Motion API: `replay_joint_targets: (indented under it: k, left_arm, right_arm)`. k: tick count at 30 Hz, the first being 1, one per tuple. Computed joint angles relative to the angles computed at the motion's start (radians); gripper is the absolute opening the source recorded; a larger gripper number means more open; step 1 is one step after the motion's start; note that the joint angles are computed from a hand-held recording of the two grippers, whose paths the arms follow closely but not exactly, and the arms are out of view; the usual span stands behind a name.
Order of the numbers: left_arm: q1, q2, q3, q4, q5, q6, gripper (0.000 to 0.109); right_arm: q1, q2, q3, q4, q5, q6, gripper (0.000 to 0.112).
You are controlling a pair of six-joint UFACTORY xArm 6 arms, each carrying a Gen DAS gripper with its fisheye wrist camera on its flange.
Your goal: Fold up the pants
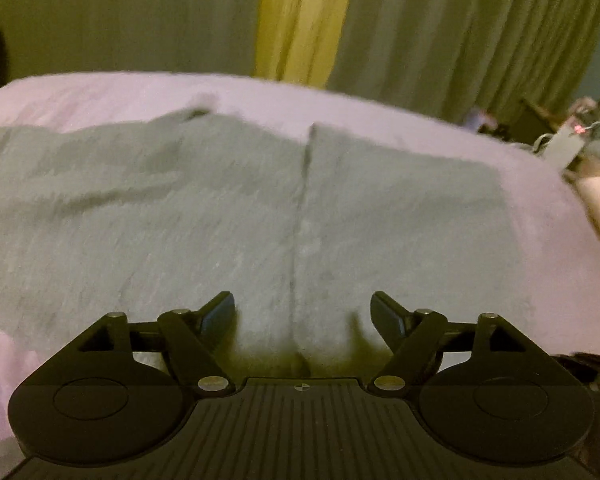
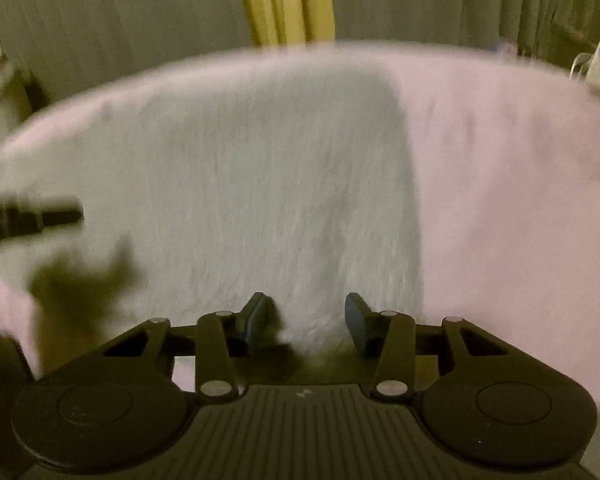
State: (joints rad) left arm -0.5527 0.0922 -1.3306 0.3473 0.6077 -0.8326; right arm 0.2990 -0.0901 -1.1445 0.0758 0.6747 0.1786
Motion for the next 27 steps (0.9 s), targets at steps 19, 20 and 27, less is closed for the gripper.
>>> replay_joint_targets:
  k: [19, 20, 27]
  left_arm:
    - [0.098, -0.092, 0.123, -0.046, 0.018, -0.146, 0.087]
    - [0.107, -0.103, 0.135, -0.043, 0.013, -0.157, 0.088]
    - [0.253, -0.237, 0.301, -0.069, -0.111, -0.262, 0.094]
  right_arm:
    - [0.019, 0.042, -0.102, 0.354, 0.088, -0.271, 0.07]
    - [0.03, 0.046, -0.104, 0.313, 0.067, -0.244, 0.07]
    - [0.039, 0.087, -0.118, 0.248, 0.037, -0.189, 0.076]
